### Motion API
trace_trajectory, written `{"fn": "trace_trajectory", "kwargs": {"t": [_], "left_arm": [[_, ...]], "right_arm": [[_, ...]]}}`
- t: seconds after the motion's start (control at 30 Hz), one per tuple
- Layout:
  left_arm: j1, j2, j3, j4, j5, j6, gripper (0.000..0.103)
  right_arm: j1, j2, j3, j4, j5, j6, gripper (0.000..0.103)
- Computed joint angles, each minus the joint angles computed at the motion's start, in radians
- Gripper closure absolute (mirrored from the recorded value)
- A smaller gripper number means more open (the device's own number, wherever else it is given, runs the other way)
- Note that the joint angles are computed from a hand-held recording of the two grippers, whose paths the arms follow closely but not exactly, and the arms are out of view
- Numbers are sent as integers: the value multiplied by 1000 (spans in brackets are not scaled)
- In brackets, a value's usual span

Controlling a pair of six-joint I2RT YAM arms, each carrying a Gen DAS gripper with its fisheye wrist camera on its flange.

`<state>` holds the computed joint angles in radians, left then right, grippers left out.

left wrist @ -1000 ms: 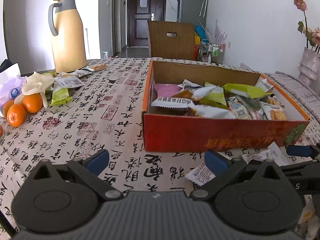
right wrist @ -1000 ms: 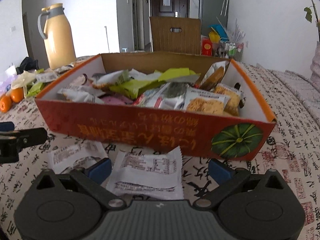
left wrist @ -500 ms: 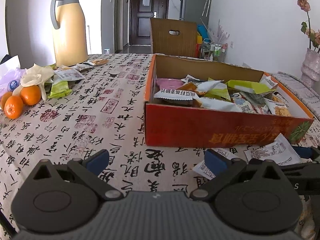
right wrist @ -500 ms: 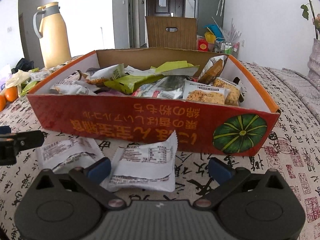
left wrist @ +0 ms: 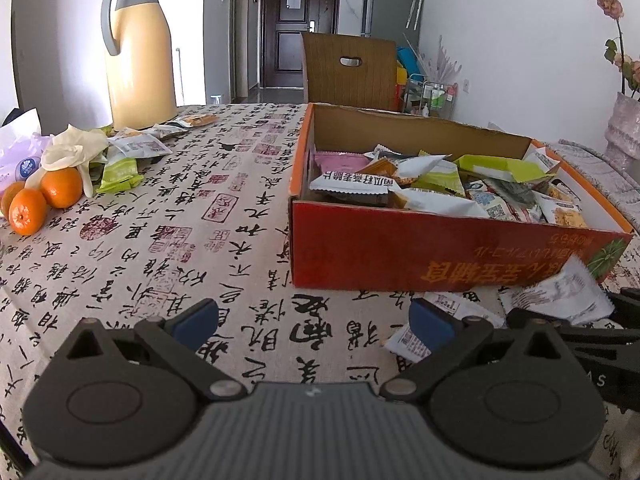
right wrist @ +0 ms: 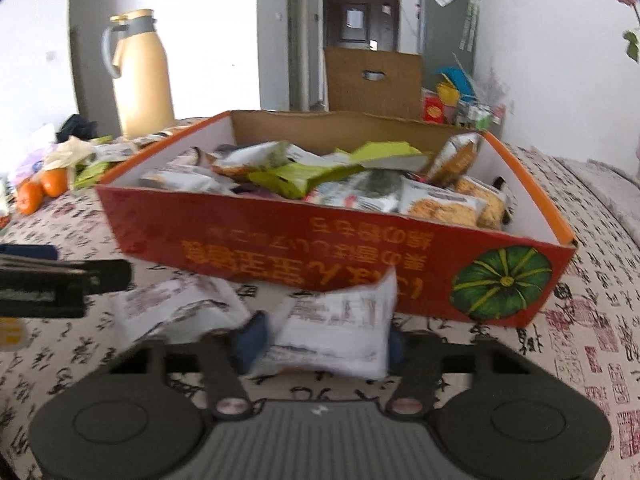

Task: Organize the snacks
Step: 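Grasp a white packet with the right gripper while the left grasps another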

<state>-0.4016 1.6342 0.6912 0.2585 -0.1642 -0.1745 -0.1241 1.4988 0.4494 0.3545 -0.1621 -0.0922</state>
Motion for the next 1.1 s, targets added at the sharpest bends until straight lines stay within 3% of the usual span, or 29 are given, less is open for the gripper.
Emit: {"fn": "trace_trajectory", "kwargs": {"t": [0.17,0.23,0.47,0.7,1.03,1.1], "left_arm": [[-5,4,3,-4,-11,2,0],[-9,3,11,-15,-16,4,0],[-48,-40,17,-67,-10,41,0],[-111,8,79,-129,-32,58,0],[-189,115,190,-191,-97,62,0],[-197,128,195,-184,-104,70,5]], "right_arm": [[-14,-35,-8,-21,-33,0,85],[-32,-62,-18,-27,-56,1,90],[-134,-209,-88,-43,-140,-20,91],[-305,-313,-153,-36,-209,-71,91],[-464,-223,-150,23,-323,-93,90],[-458,-198,-150,36,-329,-94,90]]}}
